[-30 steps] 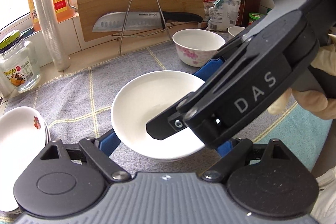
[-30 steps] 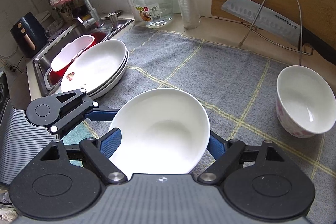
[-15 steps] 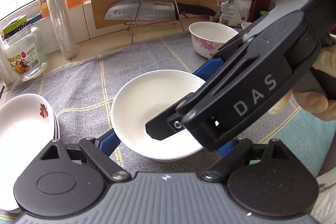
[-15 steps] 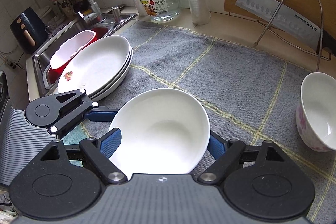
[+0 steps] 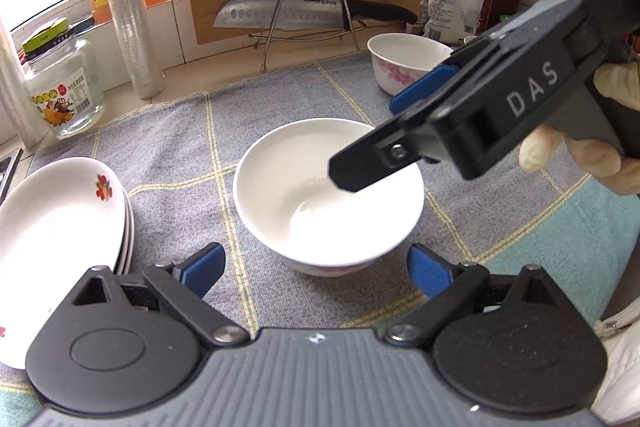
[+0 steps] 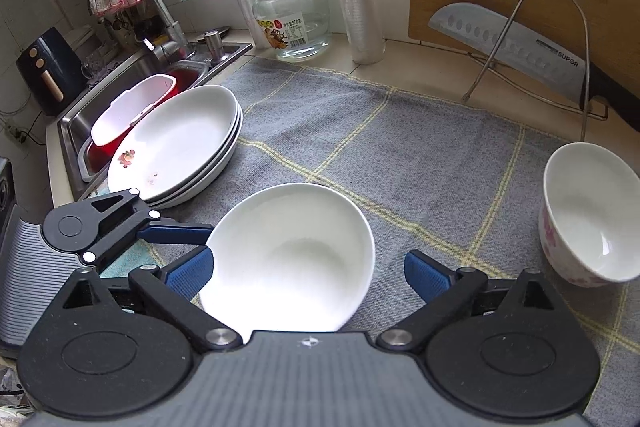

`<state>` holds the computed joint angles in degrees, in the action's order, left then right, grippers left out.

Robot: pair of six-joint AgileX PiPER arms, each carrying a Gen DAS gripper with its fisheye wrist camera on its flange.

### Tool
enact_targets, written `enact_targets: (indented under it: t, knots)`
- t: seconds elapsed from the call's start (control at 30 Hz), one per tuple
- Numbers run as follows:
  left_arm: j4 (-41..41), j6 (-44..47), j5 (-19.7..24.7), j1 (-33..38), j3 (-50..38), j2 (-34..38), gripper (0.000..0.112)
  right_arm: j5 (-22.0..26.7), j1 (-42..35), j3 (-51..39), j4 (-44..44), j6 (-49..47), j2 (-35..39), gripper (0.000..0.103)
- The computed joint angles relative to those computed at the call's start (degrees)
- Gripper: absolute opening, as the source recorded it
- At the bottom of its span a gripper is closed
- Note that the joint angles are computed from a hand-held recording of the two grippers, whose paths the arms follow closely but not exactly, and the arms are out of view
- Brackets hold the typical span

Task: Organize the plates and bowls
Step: 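Carry the bowl with the right tool beside the plate stack and release, then grasp a pink-flowered white bowl rim with the left tool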

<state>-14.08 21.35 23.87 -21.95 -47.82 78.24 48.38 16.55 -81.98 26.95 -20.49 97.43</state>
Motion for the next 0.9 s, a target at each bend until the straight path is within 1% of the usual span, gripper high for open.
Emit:
enact_targets:
  t: [0.07, 0.17, 0.27, 0.37, 0.43, 0.5, 0.57, 0.67, 0.73, 0.8, 0.9]
  knots:
    - [2.1, -2.3, 1.3, -0.2, -0.7, -1.2, 0.097, -2.5, 0.2, 2.4, -3.2, 1.1, -2.4, 0.103]
    - [4.4, -4.8, 2.1, -1.2, -2.4, -2.1, 0.097, -7.1, 0.4, 7.0, -10.3, 4.6, -6.6, 0.103]
    - [7.0, -8.0, 2.6, -2.9, -5.7, -1.1, 0.098, -9.6, -0.5, 10.6, -14.3, 6.4, -9.7, 0.103]
    - [5.5, -7.3, 3.7, -4.2, -10.8, 2.5, 0.099, -11.6, -2.3, 13.9, -17.0, 8.3, -12.0, 0.103]
    - [2.9, -5.6, 4.9, -5.0, -14.8, 5.8, 0.099, -13.5, -2.6, 16.1, -22.0, 12.3, -13.1, 0.103]
    - [2.2, -5.2, 5.5, -6.2, -18.2, 8.9, 0.099, -14.8, -3.2, 18.3, -25.7, 15.2, -14.0, 0.103]
    - [1.1, -3.8, 5.4, -7.1, -20.8, 11.4, 0.099, -15.8, -4.5, 20.0, -26.5, 16.1, -14.7, 0.103]
    - [1.3, -3.2, 6.7, -8.6, -25.5, 15.6, 0.099, -16.5, -7.2, 21.5, -24.0, 14.3, -15.0, 0.103]
    - [-0.6, -1.3, 8.7, -8.8, -29.4, 18.5, 0.099, -16.9, -8.7, 22.0, -22.7, 13.3, -14.8, 0.103]
    - [-1.7, -0.8, 9.7, -8.9, -33.1, 21.6, 0.099, -17.5, -9.9, 22.2, -22.1, 12.7, -14.3, 0.103]
    - [-1.0, -2.9, 11.7, -9.2, -39.1, 26.0, 0.099, -19.4, -10.3, 22.5, -23.6, 13.6, -13.5, 0.103]
